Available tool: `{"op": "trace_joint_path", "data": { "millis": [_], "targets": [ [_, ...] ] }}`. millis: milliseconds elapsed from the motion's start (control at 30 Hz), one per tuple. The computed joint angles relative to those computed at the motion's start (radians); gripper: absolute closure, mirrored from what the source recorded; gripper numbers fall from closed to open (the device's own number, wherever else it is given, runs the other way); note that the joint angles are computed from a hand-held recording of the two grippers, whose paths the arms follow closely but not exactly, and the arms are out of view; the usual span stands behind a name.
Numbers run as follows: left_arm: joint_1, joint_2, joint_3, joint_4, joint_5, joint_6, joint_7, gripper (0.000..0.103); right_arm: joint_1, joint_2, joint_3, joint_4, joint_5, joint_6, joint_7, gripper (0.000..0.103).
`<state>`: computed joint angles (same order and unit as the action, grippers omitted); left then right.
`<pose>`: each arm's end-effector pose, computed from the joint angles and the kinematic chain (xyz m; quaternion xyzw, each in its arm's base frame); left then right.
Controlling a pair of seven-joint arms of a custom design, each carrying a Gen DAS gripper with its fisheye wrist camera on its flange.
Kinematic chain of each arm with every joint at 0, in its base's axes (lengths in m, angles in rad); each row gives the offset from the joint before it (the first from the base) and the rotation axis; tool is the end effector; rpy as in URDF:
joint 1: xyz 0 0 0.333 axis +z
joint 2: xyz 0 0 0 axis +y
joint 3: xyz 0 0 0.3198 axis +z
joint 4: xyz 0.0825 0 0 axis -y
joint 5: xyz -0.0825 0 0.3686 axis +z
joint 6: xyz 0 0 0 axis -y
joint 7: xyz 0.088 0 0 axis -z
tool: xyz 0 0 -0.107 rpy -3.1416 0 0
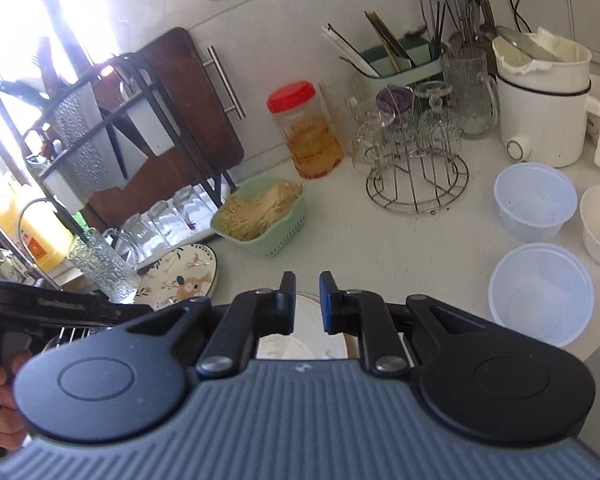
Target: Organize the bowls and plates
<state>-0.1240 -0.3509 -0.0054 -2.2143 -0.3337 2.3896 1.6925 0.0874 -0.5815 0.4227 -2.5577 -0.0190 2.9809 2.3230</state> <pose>0.4699 -0.0644 0.5865 -0.6529 0.6987 -0.2808 0.0812 0.3477 0.2288 0.5694 -0.5688 0.6740 -0.1892 0.4318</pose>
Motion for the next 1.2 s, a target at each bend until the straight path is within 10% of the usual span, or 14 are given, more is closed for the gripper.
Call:
{"op": "trace_joint_path", "data": {
  "millis": [733, 1200],
  "targets": [
    [-0.074, -0.326, -0.037, -0.324, 0.192, 0.170, -0.305, 0.078, 0.140, -0.101, -0.071, -0.116, 0.086, 0.034, -0.203, 0.087],
    [-0.100, -0.321, 0.002, -0.337, 0.207, 0.187, -0.389, 0.078, 0.171, -0.044, -0.074, -0.084, 0.116, 0.058, -0.292, 0.086]
  ]
}}
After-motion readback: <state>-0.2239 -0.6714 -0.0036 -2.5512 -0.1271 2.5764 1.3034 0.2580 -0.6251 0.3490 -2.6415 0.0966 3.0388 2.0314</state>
